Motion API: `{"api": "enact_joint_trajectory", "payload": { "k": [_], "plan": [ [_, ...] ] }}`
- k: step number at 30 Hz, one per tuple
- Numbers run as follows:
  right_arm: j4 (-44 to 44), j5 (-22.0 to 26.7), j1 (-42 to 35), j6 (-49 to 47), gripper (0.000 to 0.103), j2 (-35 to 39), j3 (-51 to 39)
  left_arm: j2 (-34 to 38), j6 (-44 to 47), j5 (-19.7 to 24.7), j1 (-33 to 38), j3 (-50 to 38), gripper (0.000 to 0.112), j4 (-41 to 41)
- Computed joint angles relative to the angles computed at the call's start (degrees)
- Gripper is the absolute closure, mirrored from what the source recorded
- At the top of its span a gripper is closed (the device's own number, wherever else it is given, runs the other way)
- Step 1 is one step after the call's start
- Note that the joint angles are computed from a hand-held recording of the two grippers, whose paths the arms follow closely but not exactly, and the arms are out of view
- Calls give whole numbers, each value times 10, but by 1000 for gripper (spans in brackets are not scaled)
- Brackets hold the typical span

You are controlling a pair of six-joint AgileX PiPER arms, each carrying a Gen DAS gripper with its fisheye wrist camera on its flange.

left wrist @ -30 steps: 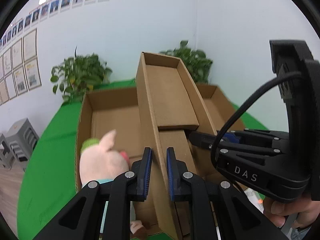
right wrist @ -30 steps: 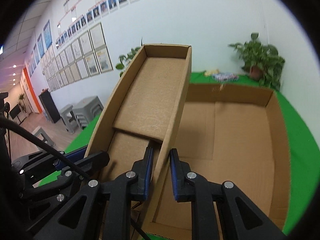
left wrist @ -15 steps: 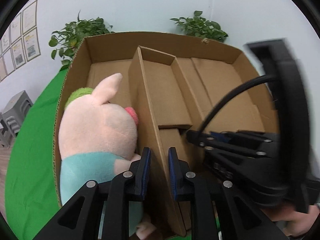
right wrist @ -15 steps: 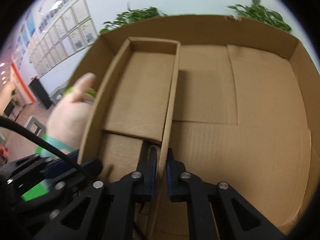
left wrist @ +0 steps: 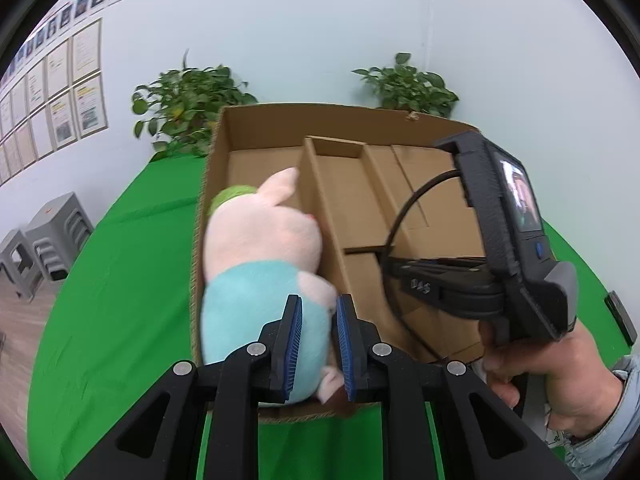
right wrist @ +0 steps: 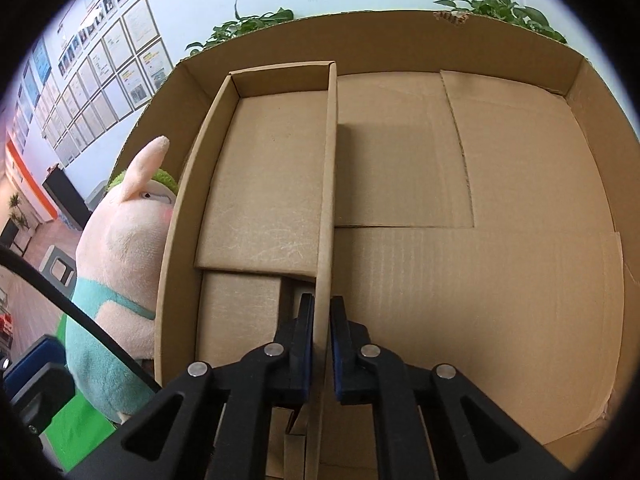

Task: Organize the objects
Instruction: 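Lower the tray into the box beside the pig and open both grippers, then move both grippers toward the white hair dryer on the table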

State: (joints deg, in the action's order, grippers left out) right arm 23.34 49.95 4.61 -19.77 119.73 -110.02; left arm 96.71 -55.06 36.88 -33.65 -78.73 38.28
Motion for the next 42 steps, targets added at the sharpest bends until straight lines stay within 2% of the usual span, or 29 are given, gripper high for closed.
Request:
{"api": "enact_joint_trajectory", "payload": {
  "k": [2,8,11,14,19,20,22,23,25,26,27,29,31,33,35,40,42],
  "plan": [
    [-5,-8,1,4,89,-5,8,-12,-12,9,-2,8,95,6],
    [59,-22,-21,-63,85,-35,57,-45,-73,-3,-4,63,87,37],
    [75,-34,-32,-84,85,-50,81,-48,-110,9,-19,73,84,68],
    [77,-1,-34,-79,84,-36,62,-51,-134,20,-26,79,83,83],
    [72,-10,-31,-83,84,-43,74,-60,-167,42,-49,86,83,119],
    [76,-8,-33,-83,84,-42,73,-56,-167,45,-51,82,81,120],
    [74,-23,-34,-81,84,-54,88,-49,-176,65,-60,73,65,129],
    [74,-31,-33,-84,81,-61,97,-45,-191,84,-70,66,62,142],
    [101,-43,-41,-120,56,-86,127,-49,-215,106,-82,66,49,162],
    [115,-58,-43,-138,27,-104,150,-49,-224,115,-87,64,46,168],
    [136,-76,-50,-170,17,-127,182,-54,-244,127,-97,67,40,185],
    [149,-124,-54,-211,17,-179,248,-56,-268,152,-115,65,29,209],
    [161,-145,-60,-242,16,-219,294,-53,-284,190,-137,54,9,226],
    [149,-174,-55,-246,15,-248,329,-40,-306,236,-163,35,10,246],
    [99,-234,-32,-221,15,-283,375,-32,-302,258,-179,18,10,244],
    [148,-243,-42,-259,15,-335,435,-29,-296,280,-217,-5,10,246],
    [190,-231,-57,-297,15,-357,456,-34,-294,287,-232,-9,10,245]
  ]
}}
